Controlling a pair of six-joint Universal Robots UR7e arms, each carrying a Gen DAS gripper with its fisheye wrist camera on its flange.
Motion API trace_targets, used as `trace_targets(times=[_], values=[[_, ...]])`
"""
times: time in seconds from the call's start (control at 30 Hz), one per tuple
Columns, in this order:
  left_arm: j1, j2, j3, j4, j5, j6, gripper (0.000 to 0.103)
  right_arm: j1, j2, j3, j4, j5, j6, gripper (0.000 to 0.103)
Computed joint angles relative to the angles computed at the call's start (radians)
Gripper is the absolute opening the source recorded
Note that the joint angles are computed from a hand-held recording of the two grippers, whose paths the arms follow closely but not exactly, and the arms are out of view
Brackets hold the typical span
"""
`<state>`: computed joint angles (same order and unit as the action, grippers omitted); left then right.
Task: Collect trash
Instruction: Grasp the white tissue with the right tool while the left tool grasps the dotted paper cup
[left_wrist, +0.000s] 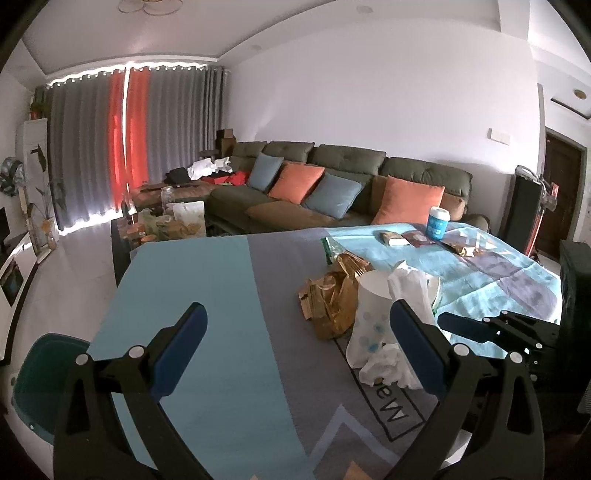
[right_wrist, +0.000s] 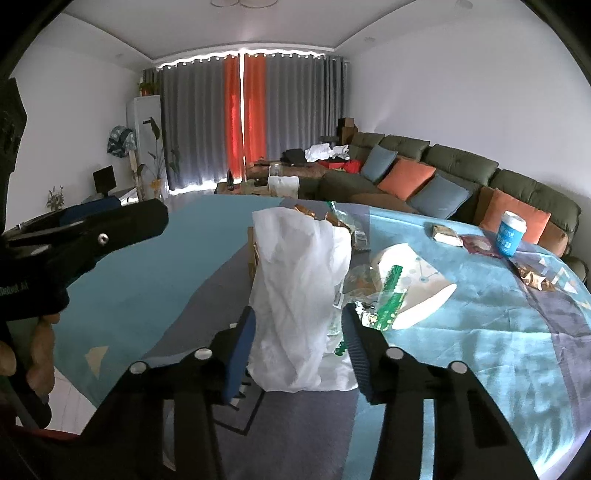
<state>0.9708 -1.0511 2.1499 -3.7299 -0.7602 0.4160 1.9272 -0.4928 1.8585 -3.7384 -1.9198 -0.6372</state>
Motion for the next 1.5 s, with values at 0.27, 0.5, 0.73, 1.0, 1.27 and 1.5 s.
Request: trace_targets(times=[0.27,0.5,0.73,1.0,1.27,1.5], values=[[0.010,0.004,-0.007,0.033,-0.008,-0.016,0.098,-0.004,-0.004,-0.003,0.035,0.004,0.023,0.023],[0.012,0.016,-0.018,0.046,-0.026,-0.003,0.098,-0.016,-0.043,0.040,-0.019,0.072,0.056,0.007],[0.018,0.040,-0.044,0.097,-0.083,0.009,0.098,-0.031,-0.073,0.057,-0.096,0.090,0.082,0.005],[0.041,0.092,-0.112,0.196,-0.143,0.031,0.098,-0.051,-0.090,0.054,-0.120,0.068,0.092,0.005],[0.072,0.146,-0.193,0.319,-0.159,-0.007,0.071,-0.065,-0.094,0.051,-0.104,0.071,0.099,0.005],[0.090,0.176,-0.240,0.382,-0.167,-0.019,0.047,-0.072,-0.094,0.048,-0.103,0.072,0.102,0.005]])
